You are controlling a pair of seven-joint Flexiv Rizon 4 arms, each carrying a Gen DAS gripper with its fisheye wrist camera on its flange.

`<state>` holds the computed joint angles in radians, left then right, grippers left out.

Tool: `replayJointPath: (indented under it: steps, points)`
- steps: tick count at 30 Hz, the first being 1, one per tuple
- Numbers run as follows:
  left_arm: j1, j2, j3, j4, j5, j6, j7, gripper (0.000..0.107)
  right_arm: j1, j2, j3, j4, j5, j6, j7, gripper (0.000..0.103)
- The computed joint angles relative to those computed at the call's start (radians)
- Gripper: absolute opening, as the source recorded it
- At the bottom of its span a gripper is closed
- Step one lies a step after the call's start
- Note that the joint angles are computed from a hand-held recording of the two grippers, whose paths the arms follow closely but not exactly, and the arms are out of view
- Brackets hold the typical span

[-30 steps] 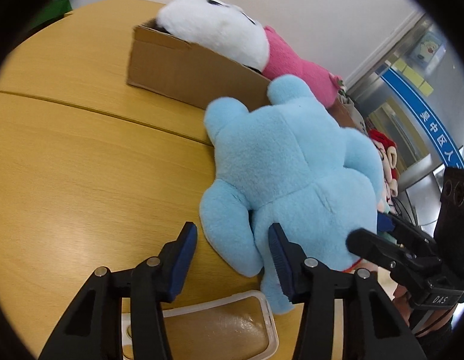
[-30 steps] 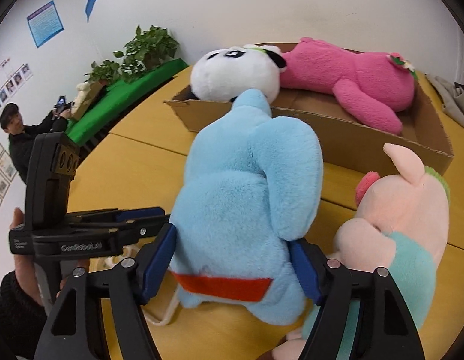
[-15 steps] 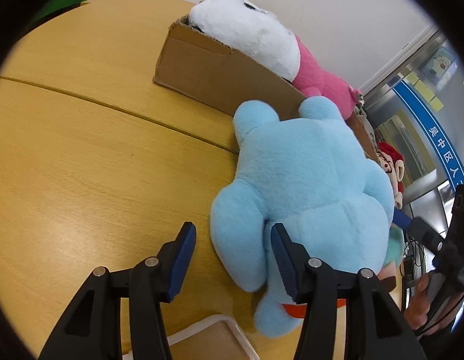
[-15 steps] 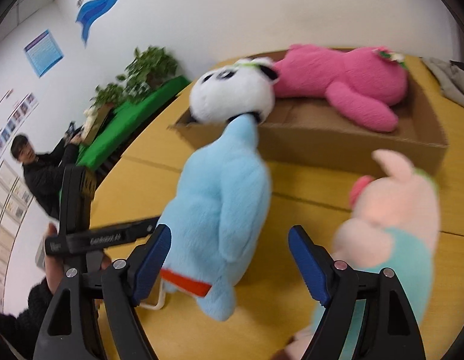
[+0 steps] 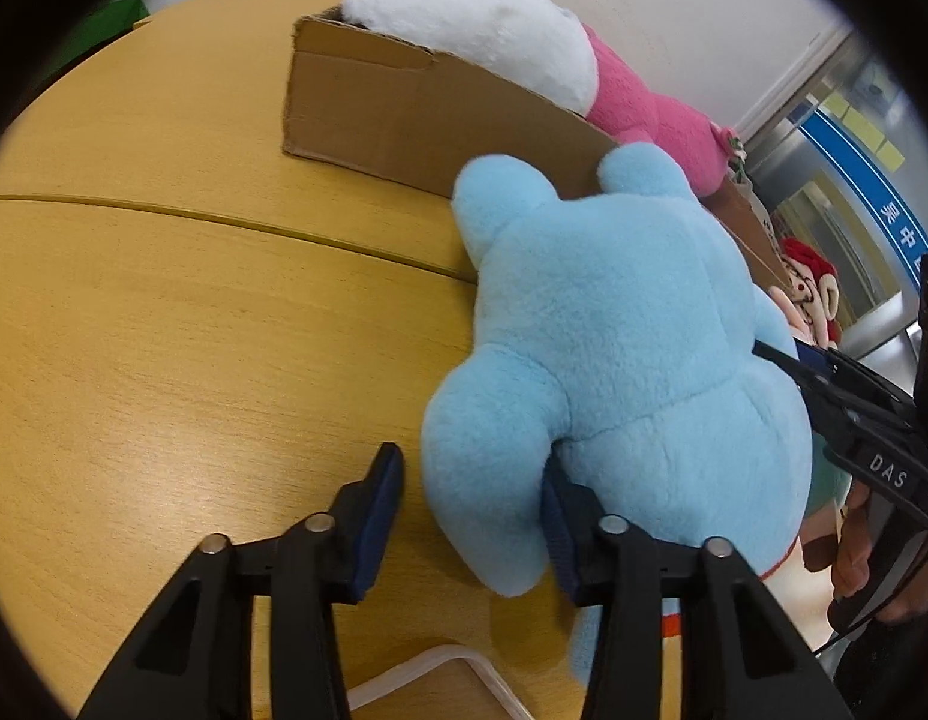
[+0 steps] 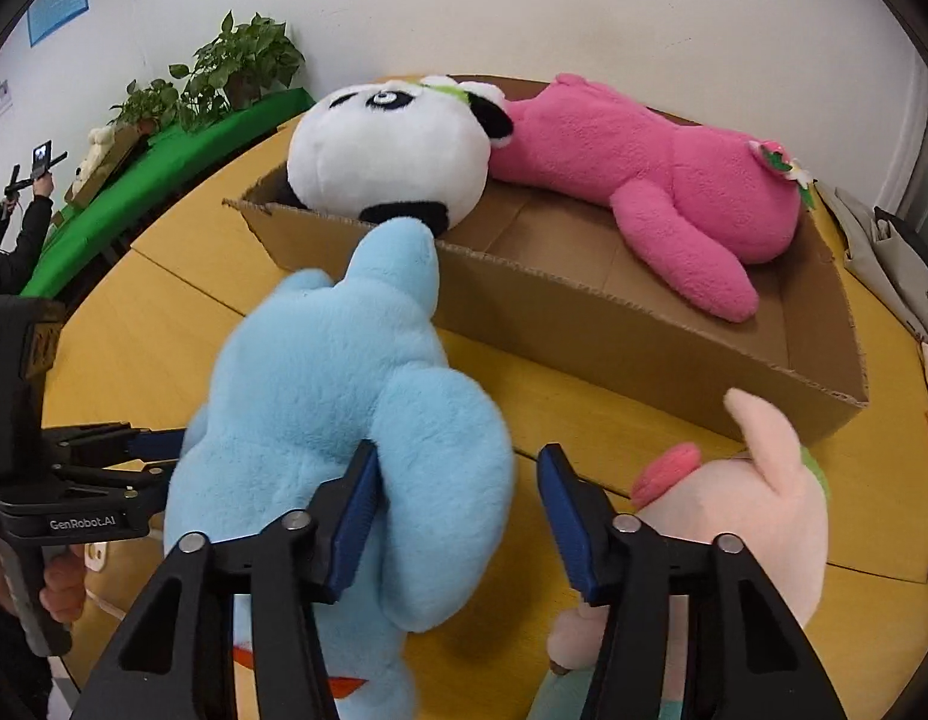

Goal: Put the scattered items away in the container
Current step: 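Close the left gripper on the blue elephant while the right gripper grips it too, then lift the blue elephant with both grippers and carry it over the box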

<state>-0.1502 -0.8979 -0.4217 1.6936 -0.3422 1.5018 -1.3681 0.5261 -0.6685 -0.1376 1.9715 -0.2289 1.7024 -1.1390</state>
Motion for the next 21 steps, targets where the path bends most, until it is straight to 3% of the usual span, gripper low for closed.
replayJointPath:
  steps: [2, 7, 13, 18, 21]
  points:
    - [-0.021, 0.0, 0.019, -0.01, 0.011, -0.008, 0.004, 0.032, -0.056, 0.005, 0.06, 0.006, 0.001, 0.016, -0.017, 0.041]
    - [-0.078, 0.013, 0.088, -0.03, 0.023, -0.017, -0.024, 0.027, 0.028, 0.019, -0.021, 0.05, 0.026, 0.049, -0.019, 0.034]
    - [-0.073, 0.043, 0.077, 0.009, 0.039, 0.045, -0.035, 0.026, 0.062, 0.038, -0.035, 0.094, 0.09, 0.127, -0.039, 0.031]
    - [-0.112, 0.094, 0.115, 0.019, 0.069, 0.092, -0.063, 0.026, 0.157, 0.069, -0.105, 0.13, 0.184, 0.186, -0.086, 0.03]
    - [-0.101, 0.122, 0.101, 0.027, 0.09, 0.12, -0.061, 0.026, 0.182, 0.1, -0.116, 0.144, 0.242, 0.23, -0.117, 0.03]
